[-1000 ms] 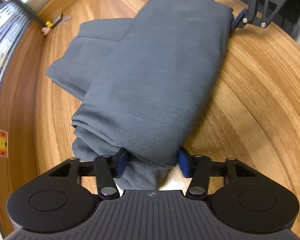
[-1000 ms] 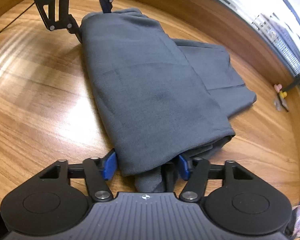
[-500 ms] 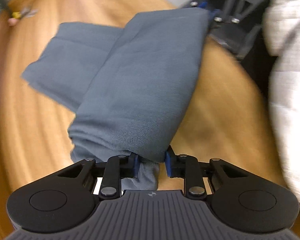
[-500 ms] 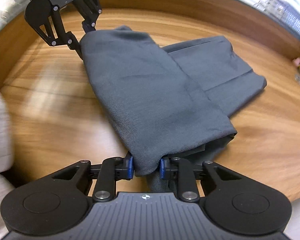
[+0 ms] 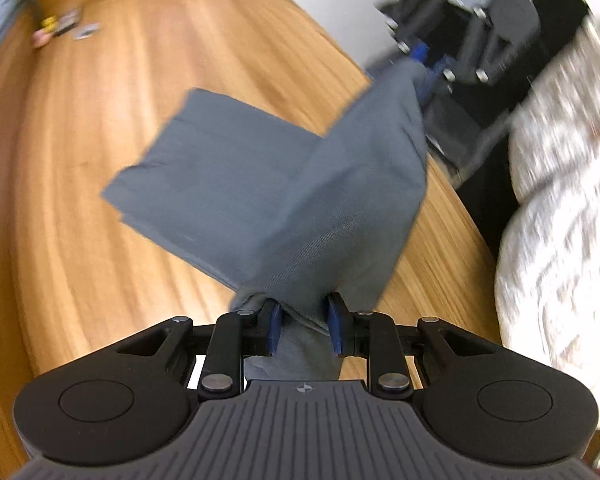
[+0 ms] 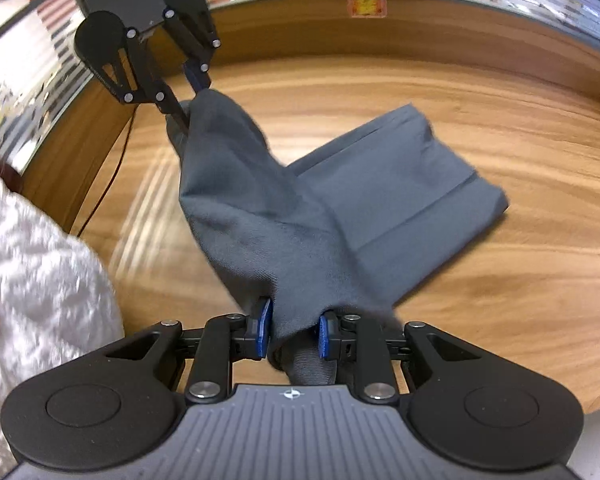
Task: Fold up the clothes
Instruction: 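Grasp the folded trouser edge with both grippers and lift it, then fold the lifted grey trouser edge over the bundle with both grippers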
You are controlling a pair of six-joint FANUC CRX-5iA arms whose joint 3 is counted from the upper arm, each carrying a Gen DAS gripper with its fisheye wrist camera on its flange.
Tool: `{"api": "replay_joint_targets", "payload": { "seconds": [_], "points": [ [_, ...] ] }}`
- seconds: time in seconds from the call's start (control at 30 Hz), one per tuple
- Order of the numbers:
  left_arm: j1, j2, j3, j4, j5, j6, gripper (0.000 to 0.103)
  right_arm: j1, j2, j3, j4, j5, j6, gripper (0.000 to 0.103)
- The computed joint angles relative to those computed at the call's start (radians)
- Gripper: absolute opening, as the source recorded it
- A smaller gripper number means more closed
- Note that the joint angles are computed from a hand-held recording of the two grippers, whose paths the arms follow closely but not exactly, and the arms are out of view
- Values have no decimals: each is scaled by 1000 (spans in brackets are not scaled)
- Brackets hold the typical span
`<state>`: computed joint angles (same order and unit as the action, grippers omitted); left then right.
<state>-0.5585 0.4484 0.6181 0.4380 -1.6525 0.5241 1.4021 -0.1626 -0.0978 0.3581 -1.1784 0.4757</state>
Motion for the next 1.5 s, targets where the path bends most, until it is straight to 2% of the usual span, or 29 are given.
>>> {"api": "replay_joint_targets", "payload": {
  "seconds": [0.2,0.4,0.5,0.6,0.83,0.9,1.0,1.23,1.4,1.5],
  "points": [
    [10,87,89,36,104,160,23,-170,-33,-22,-70,60,123,24],
    [-12,208,231,-16,218,345,22,-332,-31,-71,-109,107,195,21],
    [-30,287,333,-66,213,426,23,-392,-8,-94,-121,134,219,21],
    [-48,318,367,-112,191,440,23,-422,5,-105,-138,126,252,22],
    [-71,296,341,-146,227,438,26,-397,-10,-108,-116,92,280,25],
    [-79,285,341,-158,227,406,26,-386,-7,-95,-108,84,289,35],
    [-85,276,343,-146,196,359,33,-365,-3,-67,-114,68,321,40],
    [-118,158,164,-173,244,212,35,-302,36,-2,-133,36,403,51],
    [-127,149,93,-202,296,233,35,-277,105,37,-147,-2,415,51],
    [-131,131,33,-200,358,248,36,-280,132,34,-138,-11,397,52]
  ]
}}
